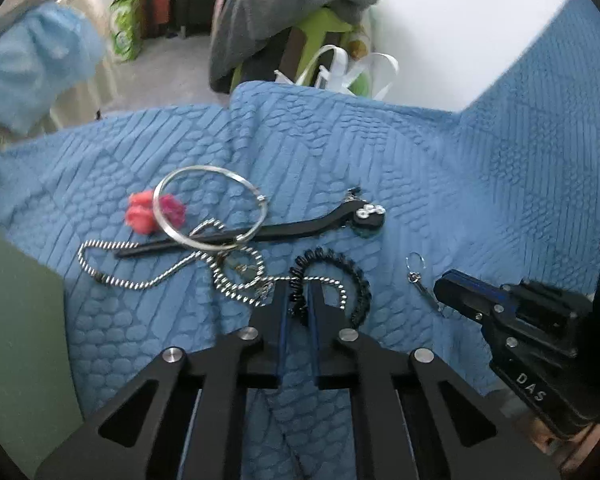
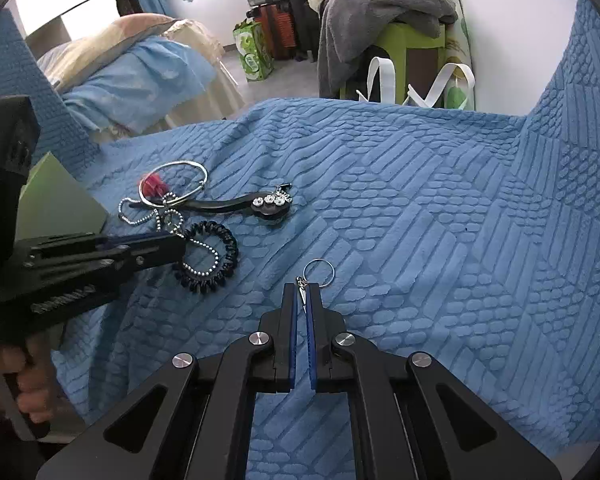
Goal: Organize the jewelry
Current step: 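Grasp the black coiled hair tie with the left tool while the right tool grasps the small keyring, then carry the hair tie and keyring over the white box and open both tools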
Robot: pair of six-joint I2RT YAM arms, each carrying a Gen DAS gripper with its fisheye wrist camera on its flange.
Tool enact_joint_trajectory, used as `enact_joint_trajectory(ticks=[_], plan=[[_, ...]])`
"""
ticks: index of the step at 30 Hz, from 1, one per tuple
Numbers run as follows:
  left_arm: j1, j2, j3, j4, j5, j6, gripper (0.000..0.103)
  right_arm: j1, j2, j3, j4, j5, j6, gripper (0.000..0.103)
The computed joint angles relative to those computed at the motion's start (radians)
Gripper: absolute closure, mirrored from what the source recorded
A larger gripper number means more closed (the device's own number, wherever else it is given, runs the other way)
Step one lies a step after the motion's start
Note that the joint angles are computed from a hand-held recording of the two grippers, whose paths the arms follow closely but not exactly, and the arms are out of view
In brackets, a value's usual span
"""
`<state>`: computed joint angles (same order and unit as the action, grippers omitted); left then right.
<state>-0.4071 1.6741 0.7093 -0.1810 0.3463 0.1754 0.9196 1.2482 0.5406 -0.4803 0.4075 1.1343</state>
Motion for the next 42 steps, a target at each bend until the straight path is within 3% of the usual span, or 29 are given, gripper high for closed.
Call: enact_joint_trajectory(ticks=[3, 11, 12, 15, 22, 26, 29, 31, 36, 42], plan=[[-0.036, 0.027, 0.016, 0.001, -0.043, -0.006, 0.094, 0.0, -0.013, -0.004, -0.002, 0.004, 0.002, 0.101], [-0.025, -0.065, -0.042, 0.01, -0.018, -0.013, 0.095, -0.001, 0.009, 0.01, -0.019, 0.009, -0.003, 0.099], [-0.017, -0.083, -0.048, -0.002, -0.009, -0.011, 0.095, -0.005, 0.027, 0.014, -0.014, -0.001, -0.014, 0.096], [0.027, -0.129, -0.049, -0.058, 0.032, 0.002, 0.095, -0.017, 0.065, 0.02, 0.017, -0.028, -0.059, 0.074], [0.132, -0.194, -0.06, -0.158, 0.092, 0.048, 0.095, -0.042, 0.095, 0.018, 0.024, 0.008, -0.047, 0.084], [0.179, -0.22, -0.07, -0.191, 0.111, 0.077, 0.095, -0.065, 0.132, 0.027, 0.054, -0.015, -0.087, 0.084], [0.209, -0.236, -0.065, -0.212, 0.134, 0.085, 0.095, -0.03, 0.198, 0.073, 0.025, 0.027, -0.106, 0.085], [0.225, -0.266, -0.071, -0.22, 0.143, 0.091, 0.095, -0.021, 0.208, 0.083, 0.017, 0.03, -0.096, 0.094], [0.275, -0.31, -0.057, -0.275, 0.192, 0.123, 0.095, -0.031, 0.184, 0.082, -0.015, -0.005, -0.009, 0.099], [0.341, -0.333, -0.009, -0.376, 0.227, 0.177, 0.095, 0.047, 0.109, 0.138, -0.148, 0.065, 0.103, 0.099]])
